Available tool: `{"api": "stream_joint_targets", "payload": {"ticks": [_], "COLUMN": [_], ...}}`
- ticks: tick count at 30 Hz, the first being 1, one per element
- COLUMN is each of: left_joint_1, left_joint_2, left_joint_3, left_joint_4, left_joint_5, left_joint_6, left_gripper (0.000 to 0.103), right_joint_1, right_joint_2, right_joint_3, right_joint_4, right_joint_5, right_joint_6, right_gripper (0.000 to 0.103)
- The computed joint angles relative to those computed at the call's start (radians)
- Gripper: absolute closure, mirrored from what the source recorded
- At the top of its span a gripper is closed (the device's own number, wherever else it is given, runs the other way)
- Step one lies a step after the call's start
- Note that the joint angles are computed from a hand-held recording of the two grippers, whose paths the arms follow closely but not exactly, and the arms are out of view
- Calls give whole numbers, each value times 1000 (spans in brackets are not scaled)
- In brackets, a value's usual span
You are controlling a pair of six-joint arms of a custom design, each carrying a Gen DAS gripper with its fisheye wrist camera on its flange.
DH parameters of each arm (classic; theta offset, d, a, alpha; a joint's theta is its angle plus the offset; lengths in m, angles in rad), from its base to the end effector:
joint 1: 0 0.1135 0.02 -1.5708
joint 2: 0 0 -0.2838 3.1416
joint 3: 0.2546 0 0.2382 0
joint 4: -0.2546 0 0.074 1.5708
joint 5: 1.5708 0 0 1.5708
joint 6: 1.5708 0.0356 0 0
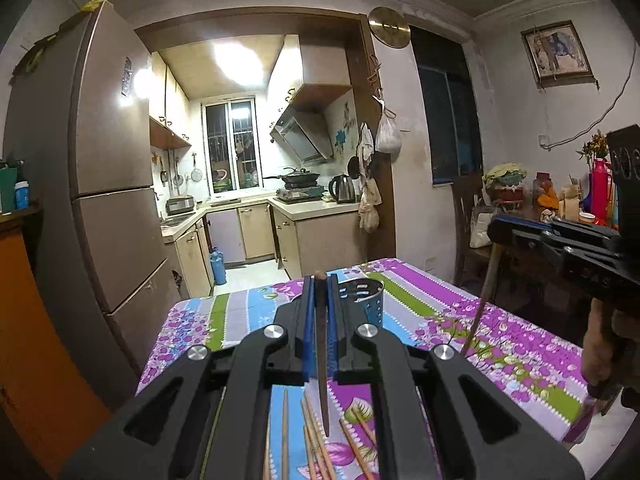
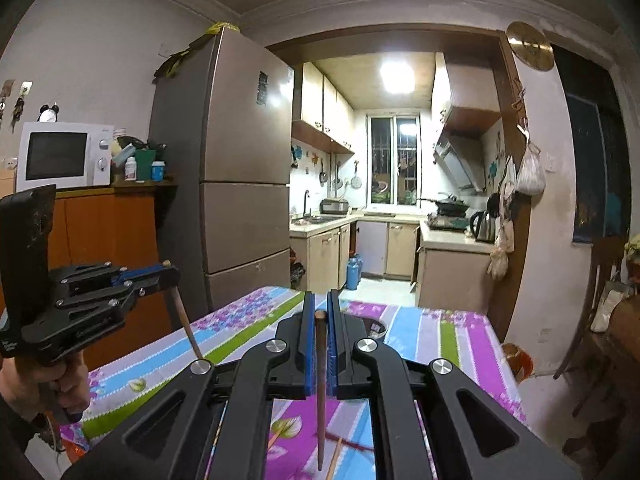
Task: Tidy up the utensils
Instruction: 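Lift both held chopsticks and lower them into the blue utensil holder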
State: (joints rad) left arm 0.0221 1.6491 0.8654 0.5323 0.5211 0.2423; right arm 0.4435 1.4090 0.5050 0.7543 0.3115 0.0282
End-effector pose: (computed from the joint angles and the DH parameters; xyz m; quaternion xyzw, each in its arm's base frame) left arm 0.3497 -0.0100 0.2501 0.2408 0.7415 -0.1237 0.6139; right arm 0.2492 0.1063 0.2335 -0.0554 0.7536 0.0362 0.6540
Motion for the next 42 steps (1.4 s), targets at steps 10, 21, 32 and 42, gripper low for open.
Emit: {"api": "stream_joint_targets", "payload": {"ticks": [10,21,32,42], "left_joint_1": [-52,-140,-178,-184], "left_joint_2": [32,216,473,586], "left_joint_3": [268,668,1000,1125], "left_joint_4": [-214,-368,-534,-626], "left_joint_5": [-46,-189,-251,-254], "left_joint_6": [-59,-104,-114,-113], "left_gripper": [98,98,98,98], "right_joint_1": [-118,-252,-305,-327], "right_joint_2": [25,194,499,611], "right_joint_3": [274,707,1025,1086], "right_joint_4": [-230,-430,-569,-595], "right_joint_5": [-103,-212,-273,-294], "right_joint_6": [-23,-29,11,49], "right_gripper": [96,96,96,96]}}
